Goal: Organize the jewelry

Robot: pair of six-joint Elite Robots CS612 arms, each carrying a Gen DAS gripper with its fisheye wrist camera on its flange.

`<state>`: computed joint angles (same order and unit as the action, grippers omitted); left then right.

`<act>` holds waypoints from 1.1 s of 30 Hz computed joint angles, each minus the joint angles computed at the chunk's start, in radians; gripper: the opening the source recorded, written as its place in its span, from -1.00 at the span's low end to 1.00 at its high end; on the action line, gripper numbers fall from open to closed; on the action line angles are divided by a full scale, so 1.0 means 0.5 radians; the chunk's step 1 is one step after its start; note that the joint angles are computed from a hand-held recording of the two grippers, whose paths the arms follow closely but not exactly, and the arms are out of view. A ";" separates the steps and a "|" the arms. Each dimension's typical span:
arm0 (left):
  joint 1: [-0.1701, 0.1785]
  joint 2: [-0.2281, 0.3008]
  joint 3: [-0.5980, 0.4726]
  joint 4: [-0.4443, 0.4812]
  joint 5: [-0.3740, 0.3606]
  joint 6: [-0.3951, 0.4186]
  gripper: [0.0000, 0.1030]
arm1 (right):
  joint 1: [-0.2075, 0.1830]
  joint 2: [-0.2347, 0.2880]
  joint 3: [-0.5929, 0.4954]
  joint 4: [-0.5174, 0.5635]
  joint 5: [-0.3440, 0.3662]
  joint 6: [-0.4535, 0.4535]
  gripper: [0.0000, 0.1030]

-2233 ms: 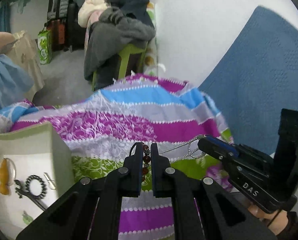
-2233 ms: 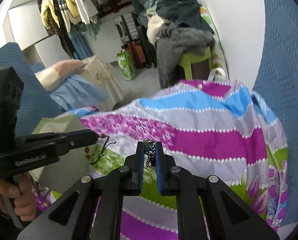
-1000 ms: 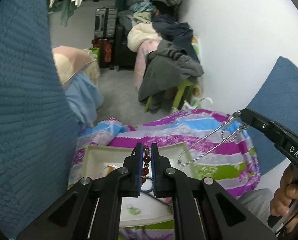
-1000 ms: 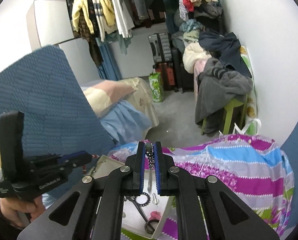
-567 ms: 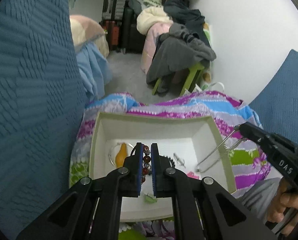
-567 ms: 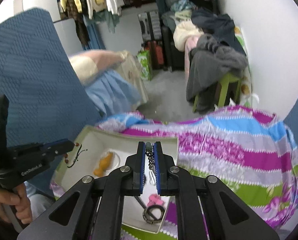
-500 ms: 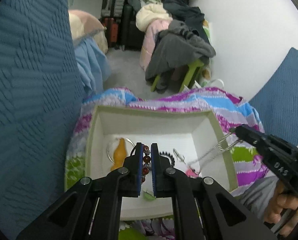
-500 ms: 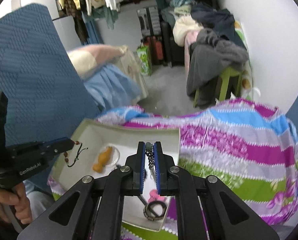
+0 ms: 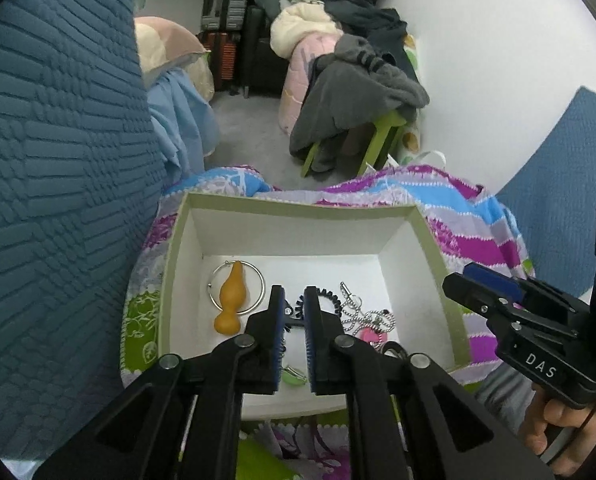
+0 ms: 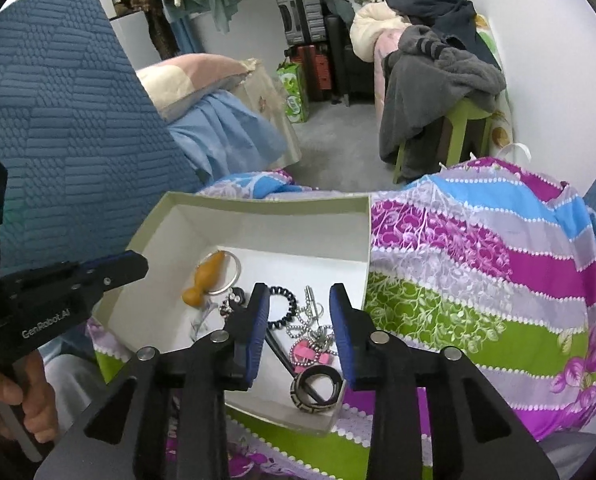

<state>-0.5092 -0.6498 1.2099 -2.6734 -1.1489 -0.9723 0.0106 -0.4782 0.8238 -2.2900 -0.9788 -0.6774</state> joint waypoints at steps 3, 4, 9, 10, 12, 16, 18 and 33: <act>-0.021 -0.056 0.039 -0.001 0.118 -0.042 0.02 | -0.013 -0.022 -0.007 -0.006 0.083 0.015 -0.02; -0.032 -0.079 0.059 -0.020 0.167 -0.040 0.20 | -0.017 -0.036 0.001 -0.034 0.104 0.027 0.05; -0.088 -0.205 0.102 0.086 0.400 -0.071 0.40 | -0.057 -0.121 0.050 -0.177 0.291 0.106 0.54; -0.105 -0.230 0.099 0.148 0.481 -0.083 0.42 | -0.063 -0.142 0.067 -0.224 0.312 0.121 0.61; -0.137 -0.277 0.109 0.208 0.609 -0.105 0.57 | -0.079 -0.189 0.126 -0.392 0.348 0.205 1.00; -0.195 -0.339 0.130 0.165 0.784 -0.007 0.68 | -0.118 -0.264 0.221 -0.680 0.486 0.360 1.00; -0.224 -0.358 0.129 0.157 0.846 0.013 0.72 | -0.132 -0.299 0.266 -0.780 0.499 0.403 1.00; -0.370 -0.398 0.170 0.166 0.969 -0.028 0.92 | -0.216 -0.497 0.709 -1.186 0.406 0.505 1.00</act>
